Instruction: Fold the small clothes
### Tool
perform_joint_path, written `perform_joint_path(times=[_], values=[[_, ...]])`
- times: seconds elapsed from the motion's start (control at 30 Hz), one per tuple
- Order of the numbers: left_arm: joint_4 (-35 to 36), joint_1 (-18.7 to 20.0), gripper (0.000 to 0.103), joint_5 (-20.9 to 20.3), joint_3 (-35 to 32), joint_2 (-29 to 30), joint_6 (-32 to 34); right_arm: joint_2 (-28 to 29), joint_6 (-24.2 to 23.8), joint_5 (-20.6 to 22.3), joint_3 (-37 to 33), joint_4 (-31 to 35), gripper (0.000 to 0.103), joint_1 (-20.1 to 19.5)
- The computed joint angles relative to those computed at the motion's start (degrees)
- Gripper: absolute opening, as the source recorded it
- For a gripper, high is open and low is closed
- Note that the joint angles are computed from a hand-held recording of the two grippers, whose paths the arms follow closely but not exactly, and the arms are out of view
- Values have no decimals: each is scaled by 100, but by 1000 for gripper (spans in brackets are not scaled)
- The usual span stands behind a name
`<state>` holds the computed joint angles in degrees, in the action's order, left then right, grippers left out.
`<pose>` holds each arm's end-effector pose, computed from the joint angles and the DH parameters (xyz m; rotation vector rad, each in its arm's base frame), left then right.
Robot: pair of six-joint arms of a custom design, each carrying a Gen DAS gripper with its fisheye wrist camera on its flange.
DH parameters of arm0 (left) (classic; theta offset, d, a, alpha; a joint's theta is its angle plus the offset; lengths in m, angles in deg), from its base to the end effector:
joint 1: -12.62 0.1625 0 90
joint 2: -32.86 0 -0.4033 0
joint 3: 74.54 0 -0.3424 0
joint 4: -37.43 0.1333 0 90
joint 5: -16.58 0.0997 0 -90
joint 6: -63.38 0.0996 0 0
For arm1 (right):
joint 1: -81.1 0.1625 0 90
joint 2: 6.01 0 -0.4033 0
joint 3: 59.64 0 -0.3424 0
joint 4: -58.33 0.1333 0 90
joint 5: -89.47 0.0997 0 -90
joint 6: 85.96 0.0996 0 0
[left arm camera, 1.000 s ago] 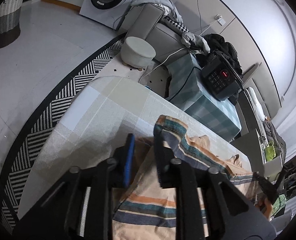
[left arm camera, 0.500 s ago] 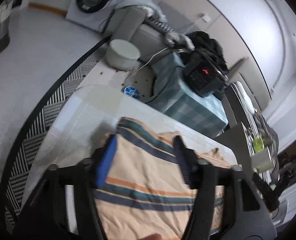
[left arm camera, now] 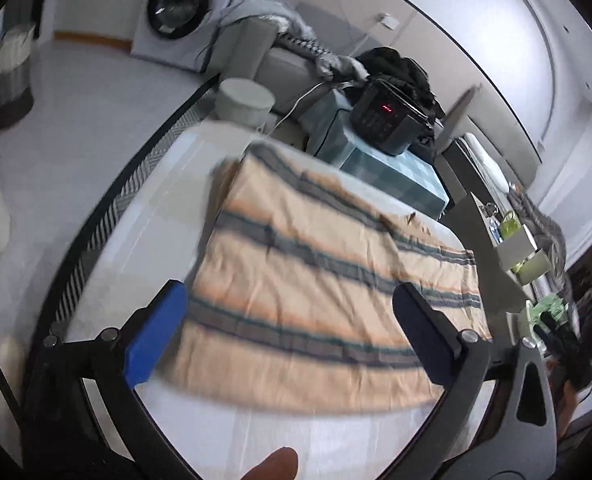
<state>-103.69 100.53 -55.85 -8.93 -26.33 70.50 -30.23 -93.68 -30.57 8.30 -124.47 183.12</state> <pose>0.1383 -0.6900 0.4732 0.0443 2.6198 -1.0563 0.2369 -0.7120 0.1102 0.1232 -2.4443 1.1328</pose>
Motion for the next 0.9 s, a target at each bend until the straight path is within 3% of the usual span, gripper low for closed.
perform_joint_path(times=[0.23,0.33,0.53,0.67,0.9], values=[[-124,395,101,-498,1216,-788,-606,-487,343,181,1677,-1383,103,49],[25,570,97,-914,1385,-875,-753,-604,637,369,2102,-1523,103,-8],[634,762,86,-1556,1296,-656,-846,-552,866,311,2274,-1436,103,-125],[783,884,85,-1891,1121,-377,-1110,-553,1063,364,2267,-1286,103,-258],[560,883,84,-1946,682,118,-1175,-551,1668,824,2165,-887,103,-599]])
